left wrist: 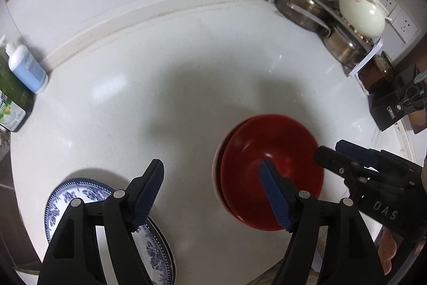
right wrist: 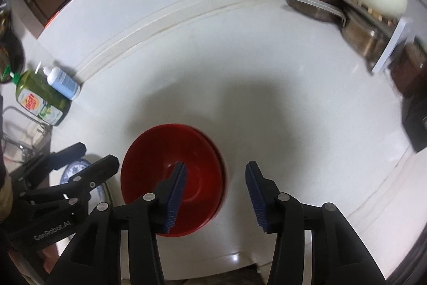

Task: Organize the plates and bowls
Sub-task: 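Lower the red bowl into the pink bowl, then lift the nested bowls with both grippers and carry them over the blue-patterned plate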

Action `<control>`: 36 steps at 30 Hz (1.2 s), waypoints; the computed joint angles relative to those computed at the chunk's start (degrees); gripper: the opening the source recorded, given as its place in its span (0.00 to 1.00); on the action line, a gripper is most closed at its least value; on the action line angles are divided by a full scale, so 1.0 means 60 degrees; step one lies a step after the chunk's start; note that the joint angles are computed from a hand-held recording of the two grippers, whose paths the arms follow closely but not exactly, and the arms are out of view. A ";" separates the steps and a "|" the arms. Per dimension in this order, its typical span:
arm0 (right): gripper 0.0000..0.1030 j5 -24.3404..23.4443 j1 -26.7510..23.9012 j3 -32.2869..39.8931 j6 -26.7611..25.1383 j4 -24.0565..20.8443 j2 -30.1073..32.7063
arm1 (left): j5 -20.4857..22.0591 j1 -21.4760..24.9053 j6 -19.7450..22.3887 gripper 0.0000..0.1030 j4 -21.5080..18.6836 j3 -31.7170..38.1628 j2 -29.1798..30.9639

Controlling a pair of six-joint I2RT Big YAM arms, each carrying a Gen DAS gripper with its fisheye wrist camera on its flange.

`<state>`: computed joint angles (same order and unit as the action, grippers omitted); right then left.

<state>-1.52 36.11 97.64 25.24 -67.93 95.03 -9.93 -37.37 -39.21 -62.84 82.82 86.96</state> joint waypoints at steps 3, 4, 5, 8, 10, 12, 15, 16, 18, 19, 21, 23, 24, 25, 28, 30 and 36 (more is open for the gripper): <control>0.46 -0.0188 -0.0026 -0.0183 0.0266 0.0156 0.0056 | 0.0016 -0.0004 0.0040 0.71 -0.0026 -0.0104 0.0097; 0.46 -0.0224 -0.0039 -0.0216 0.0281 0.0173 0.0079 | 0.0031 0.0005 0.0049 0.71 -0.0019 -0.0168 0.0070; 0.46 -0.0246 -0.0053 -0.0260 0.0329 0.0205 0.0111 | 0.0061 0.0015 0.0023 0.71 0.0042 -0.0207 0.0096; 0.46 -0.0548 -0.0115 -0.0373 0.0555 0.0274 0.0193 | 0.0196 0.0070 -0.0036 0.71 0.0090 -0.0229 0.0217; 0.46 -0.0724 -0.0124 -0.0420 0.0717 0.0317 0.0291 | 0.0441 0.0139 -0.0065 0.70 0.0141 -0.0253 0.0331; 0.46 -0.0766 -0.0121 -0.0449 0.0867 0.0319 0.0376 | 0.0536 0.0179 -0.0178 0.67 0.0163 -0.0285 0.0426; 0.45 -0.0866 -0.0118 -0.0447 0.1006 0.0298 0.0512 | 0.0720 0.0224 -0.0263 0.63 0.0166 -0.0280 0.0565; 0.45 -0.0889 -0.0123 -0.0462 0.1061 0.0311 0.0552 | 0.0811 0.0234 -0.0305 0.61 0.0169 -0.0260 0.0615; 0.44 -0.0919 -0.0141 -0.0493 0.1094 0.0329 0.0599 | 0.1020 0.0248 -0.0342 0.57 0.0215 -0.0223 0.0696; 0.41 -0.0969 -0.0153 -0.0527 0.1150 0.0353 0.0612 | 0.1083 0.0260 -0.0368 0.54 0.0210 -0.0218 0.0705; 0.35 -0.1103 -0.0185 -0.0584 0.1235 0.0393 0.0633 | 0.1331 0.0284 -0.0480 0.49 0.0273 -0.0209 0.0748; 0.29 -0.1310 -0.0227 -0.0637 0.1282 0.0456 0.0642 | 0.1572 0.0300 -0.0529 0.44 0.0329 -0.0196 0.0776; 0.28 -0.1341 -0.0232 -0.0638 0.1283 0.0442 0.0656 | 0.1627 0.0308 -0.0528 0.42 0.0353 -0.0185 0.0791; 0.27 -0.1350 -0.0218 -0.0642 0.1266 0.0424 0.0673 | 0.1624 0.0314 -0.0544 0.41 0.0339 -0.0183 0.0796; 0.24 -0.1327 -0.0215 -0.0633 0.1230 0.0347 0.0703 | 0.1751 0.0325 -0.0667 0.32 0.0363 -0.0134 0.0869; 0.21 -0.1366 -0.0245 -0.0626 0.1191 0.0266 0.0727 | 0.1777 0.0311 -0.0716 0.29 0.0350 -0.0116 0.0911; 0.21 -0.1400 -0.0271 -0.0625 0.1144 0.0238 0.0725 | 0.1956 0.0291 -0.0896 0.25 0.0501 -0.0116 0.0979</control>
